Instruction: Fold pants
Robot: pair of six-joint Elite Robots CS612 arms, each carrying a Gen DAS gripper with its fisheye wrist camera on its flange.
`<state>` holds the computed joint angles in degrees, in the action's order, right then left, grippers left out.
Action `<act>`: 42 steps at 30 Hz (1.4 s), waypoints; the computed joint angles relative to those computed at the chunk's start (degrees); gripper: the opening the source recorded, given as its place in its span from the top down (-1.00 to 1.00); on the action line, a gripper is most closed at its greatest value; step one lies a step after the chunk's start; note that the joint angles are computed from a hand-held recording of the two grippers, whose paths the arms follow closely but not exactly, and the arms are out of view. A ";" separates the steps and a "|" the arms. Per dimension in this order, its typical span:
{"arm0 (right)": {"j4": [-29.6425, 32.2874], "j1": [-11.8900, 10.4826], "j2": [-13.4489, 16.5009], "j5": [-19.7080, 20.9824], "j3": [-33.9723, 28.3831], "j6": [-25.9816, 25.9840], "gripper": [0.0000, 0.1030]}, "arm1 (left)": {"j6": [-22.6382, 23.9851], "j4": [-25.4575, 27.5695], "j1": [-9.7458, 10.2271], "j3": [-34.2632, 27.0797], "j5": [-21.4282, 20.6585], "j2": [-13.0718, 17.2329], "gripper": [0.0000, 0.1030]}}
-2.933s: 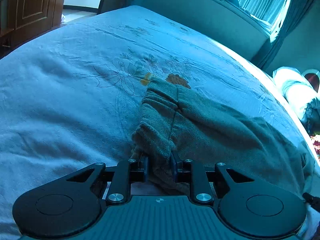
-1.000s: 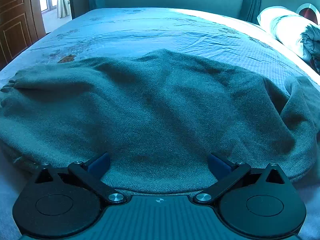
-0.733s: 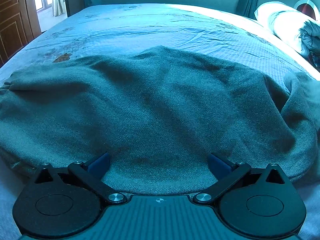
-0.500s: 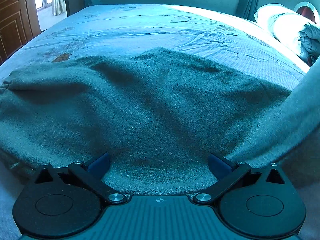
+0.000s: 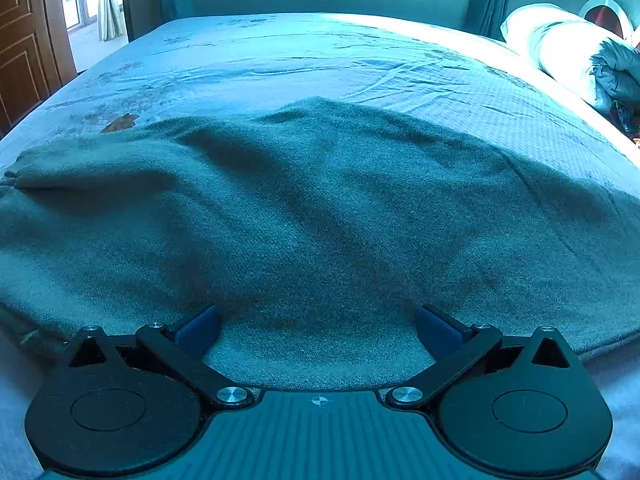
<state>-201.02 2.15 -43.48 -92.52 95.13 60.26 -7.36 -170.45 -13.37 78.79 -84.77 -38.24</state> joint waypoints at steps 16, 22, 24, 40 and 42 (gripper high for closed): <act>-4.35 -0.71 1.31 2.41 3.75 5.28 1.00 | 1.08 0.61 0.15 -0.26 -0.60 0.01 -1.00; -7.37 0.03 1.30 0.14 5.08 4.94 1.00 | 1.17 0.53 0.12 -0.22 -0.45 0.01 -1.00; -7.77 0.76 1.00 -2.15 4.61 2.37 1.00 | 1.15 0.58 0.19 -0.21 -0.71 -0.04 -1.00; -11.39 0.96 1.13 -5.46 6.89 10.82 0.60 | 1.08 -0.37 -0.02 0.18 0.01 -0.04 -1.00; -12.17 0.32 1.63 -4.33 6.67 12.22 0.48 | 1.06 -0.56 -0.04 0.23 0.15 -0.03 -1.00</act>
<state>-213.20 2.47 -41.86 -96.84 101.80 72.48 -6.30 -171.01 -13.41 79.03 -84.62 -38.27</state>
